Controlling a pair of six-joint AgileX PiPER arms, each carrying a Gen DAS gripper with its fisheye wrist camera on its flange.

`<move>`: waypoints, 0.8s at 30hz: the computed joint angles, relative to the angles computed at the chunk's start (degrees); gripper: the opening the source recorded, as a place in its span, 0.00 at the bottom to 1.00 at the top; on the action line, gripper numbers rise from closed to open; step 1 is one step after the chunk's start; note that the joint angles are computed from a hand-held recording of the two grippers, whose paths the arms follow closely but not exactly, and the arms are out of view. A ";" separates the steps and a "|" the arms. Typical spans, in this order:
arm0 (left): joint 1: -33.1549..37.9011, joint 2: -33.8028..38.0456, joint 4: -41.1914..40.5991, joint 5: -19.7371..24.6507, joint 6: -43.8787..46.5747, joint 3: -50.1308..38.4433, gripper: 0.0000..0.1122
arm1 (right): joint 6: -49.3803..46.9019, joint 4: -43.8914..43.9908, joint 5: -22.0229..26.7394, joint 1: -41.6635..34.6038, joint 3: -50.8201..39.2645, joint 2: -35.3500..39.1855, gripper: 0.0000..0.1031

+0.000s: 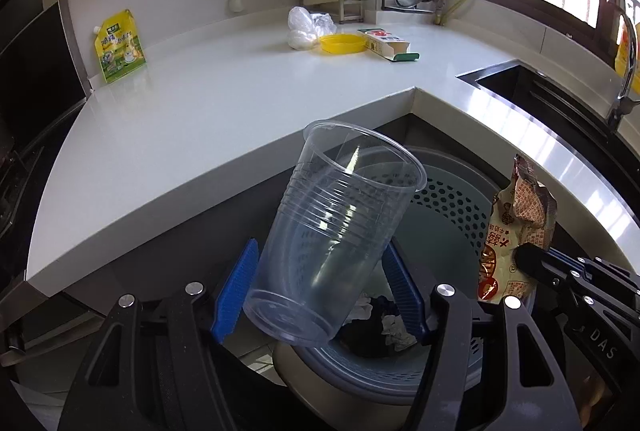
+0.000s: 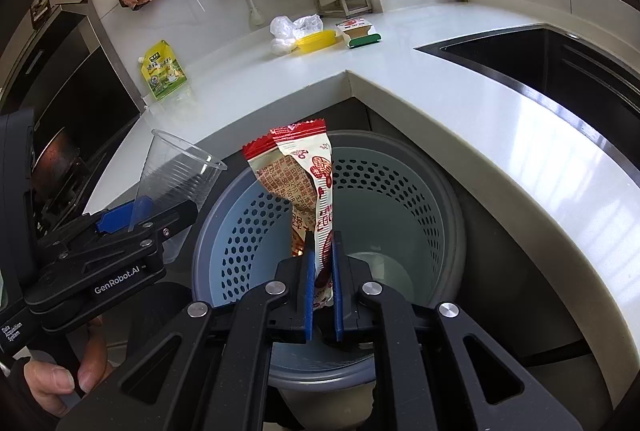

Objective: Collect trash
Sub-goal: 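Carry the cup and wrapper over the basket and open both tools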

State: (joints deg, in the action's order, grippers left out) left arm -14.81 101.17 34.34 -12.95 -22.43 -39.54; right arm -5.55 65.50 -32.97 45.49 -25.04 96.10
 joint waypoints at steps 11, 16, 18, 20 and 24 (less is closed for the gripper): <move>-0.47 1.35 5.13 1.83 -4.83 -1.34 0.58 | 1.80 -3.08 1.68 -2.24 -0.22 0.76 0.07; -0.63 1.79 6.93 2.65 -6.89 -1.88 0.59 | 2.35 -3.71 1.93 -2.56 -0.43 1.22 0.07; -0.59 1.86 7.67 2.81 -7.82 -2.03 0.59 | 2.17 -3.59 2.03 -2.66 -0.51 1.26 0.07; -0.32 1.94 9.56 2.74 -9.70 -2.07 0.59 | 2.19 -3.51 2.11 -2.68 -0.52 1.28 0.07; -0.12 2.18 11.55 2.86 -11.69 -2.18 0.59 | 2.36 -3.46 2.18 -2.54 -0.51 1.35 0.12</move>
